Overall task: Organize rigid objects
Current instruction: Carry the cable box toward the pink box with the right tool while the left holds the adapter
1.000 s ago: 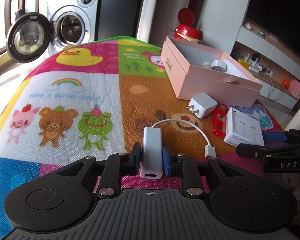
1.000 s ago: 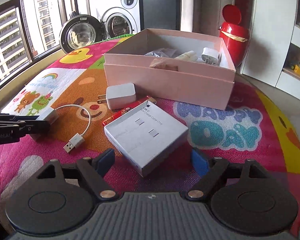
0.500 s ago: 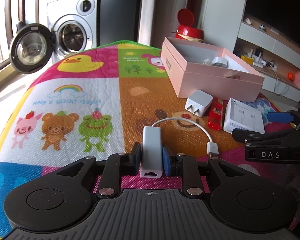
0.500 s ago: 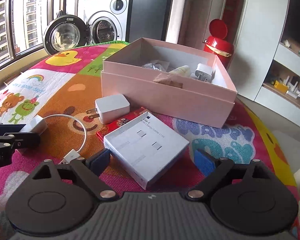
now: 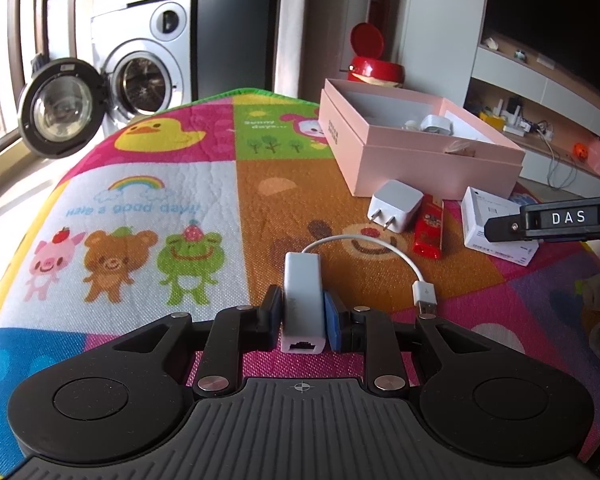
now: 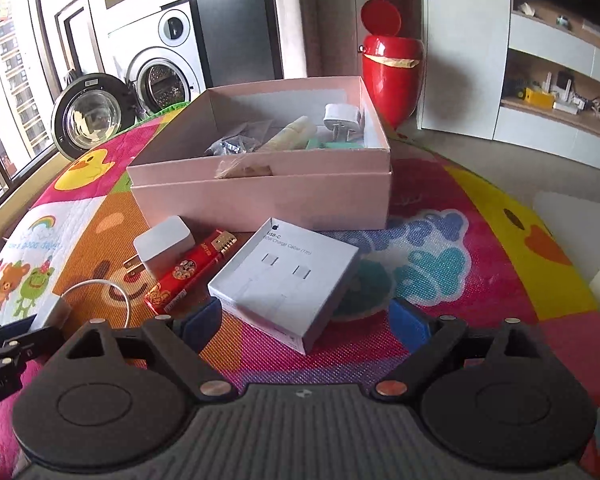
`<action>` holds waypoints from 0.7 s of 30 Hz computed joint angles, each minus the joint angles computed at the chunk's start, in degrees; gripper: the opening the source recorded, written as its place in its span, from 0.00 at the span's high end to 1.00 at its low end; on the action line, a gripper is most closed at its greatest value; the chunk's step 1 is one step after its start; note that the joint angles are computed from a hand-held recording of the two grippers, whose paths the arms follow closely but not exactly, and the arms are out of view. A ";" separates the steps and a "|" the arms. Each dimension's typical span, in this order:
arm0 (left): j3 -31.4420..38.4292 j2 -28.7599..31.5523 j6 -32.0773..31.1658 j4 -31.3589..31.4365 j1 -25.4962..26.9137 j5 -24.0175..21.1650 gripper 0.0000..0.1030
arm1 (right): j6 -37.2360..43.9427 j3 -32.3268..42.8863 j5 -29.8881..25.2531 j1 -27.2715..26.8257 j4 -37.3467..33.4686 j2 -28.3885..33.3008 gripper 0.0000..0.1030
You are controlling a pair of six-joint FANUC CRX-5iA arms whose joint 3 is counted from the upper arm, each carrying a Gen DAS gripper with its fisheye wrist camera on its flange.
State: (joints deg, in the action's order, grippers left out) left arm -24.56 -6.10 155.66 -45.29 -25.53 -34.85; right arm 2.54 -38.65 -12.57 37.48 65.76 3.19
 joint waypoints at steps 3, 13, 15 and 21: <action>0.05 0.05 0.14 -0.52 -0.35 -0.24 0.75 | -7.43 1.87 -1.94 -0.35 9.34 2.80 0.12; -4.30 -3.44 0.20 1.52 1.75 6.05 0.74 | -1.42 -0.43 -3.44 -0.76 8.37 2.10 0.12; -5.29 -3.99 -2.23 1.30 2.01 7.71 0.74 | -1.47 -1.89 -1.23 -2.39 10.56 0.93 0.12; -2.23 -1.26 -2.25 0.77 1.78 5.36 0.75 | -5.64 -0.94 3.56 -6.13 17.07 2.08 0.12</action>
